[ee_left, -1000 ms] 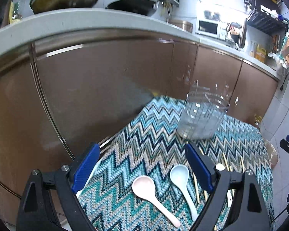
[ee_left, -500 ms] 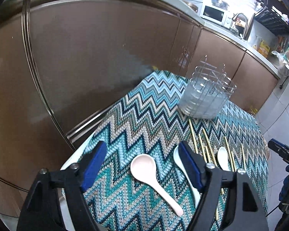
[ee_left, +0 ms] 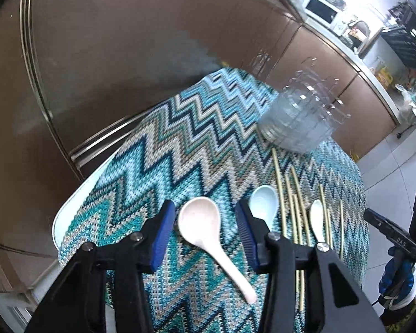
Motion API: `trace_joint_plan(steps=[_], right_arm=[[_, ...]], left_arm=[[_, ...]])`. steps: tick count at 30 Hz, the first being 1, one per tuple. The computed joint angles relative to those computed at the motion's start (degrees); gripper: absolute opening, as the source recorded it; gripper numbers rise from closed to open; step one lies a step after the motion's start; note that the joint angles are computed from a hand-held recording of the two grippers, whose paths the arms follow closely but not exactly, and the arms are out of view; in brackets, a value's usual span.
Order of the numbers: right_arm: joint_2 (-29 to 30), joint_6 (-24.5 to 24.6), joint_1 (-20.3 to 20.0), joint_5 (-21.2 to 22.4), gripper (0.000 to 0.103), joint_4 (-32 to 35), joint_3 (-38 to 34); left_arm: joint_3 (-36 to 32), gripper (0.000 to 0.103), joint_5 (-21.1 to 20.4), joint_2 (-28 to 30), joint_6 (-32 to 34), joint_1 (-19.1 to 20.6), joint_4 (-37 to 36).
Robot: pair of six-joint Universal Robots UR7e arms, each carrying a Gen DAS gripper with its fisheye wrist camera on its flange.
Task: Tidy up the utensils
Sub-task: 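Lower the right tool toward the bamboo chopsticks while the left tool lowers toward them too, then close the right tool on a bamboo chopstick while the left tool grasps another chopstick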
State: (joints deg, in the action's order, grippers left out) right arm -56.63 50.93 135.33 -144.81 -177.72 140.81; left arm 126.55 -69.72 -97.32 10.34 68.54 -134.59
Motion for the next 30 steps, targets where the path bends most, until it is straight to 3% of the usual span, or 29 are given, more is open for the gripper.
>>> trace_joint_plan(steps=[5,8,14,22,30], right_arm=[[-0.49,-0.58,-2.86,2.22,0.042,-2.97,2.09],[-1.54,0.34,-4.66,2.28,0.042,-1.45,2.96],[-1.91,-0.75,-8.96,5.62,0.031,-2.81,4.29],[-2.10,-2.19,-12.58,8.58,0.029,-3.80,4.89],[-2.93,-4.83,-15.21,10.03,0.024,-2.70,4.41]], left_arm=[[-0.61,0.043,-0.11,1.32,-0.11,2.02,-0.21],[-0.64,0.043,-0.76,1.21,0.17,2.22,-0.40],[-1.11,0.043,-3.17,1.34,-0.54,0.82,1.13],[-0.70,0.036,-4.06,4.82,-1.76,-5.21,2.07],[-1.15,0.030,-1.19,15.24,-1.73,-10.44,-2.25]])
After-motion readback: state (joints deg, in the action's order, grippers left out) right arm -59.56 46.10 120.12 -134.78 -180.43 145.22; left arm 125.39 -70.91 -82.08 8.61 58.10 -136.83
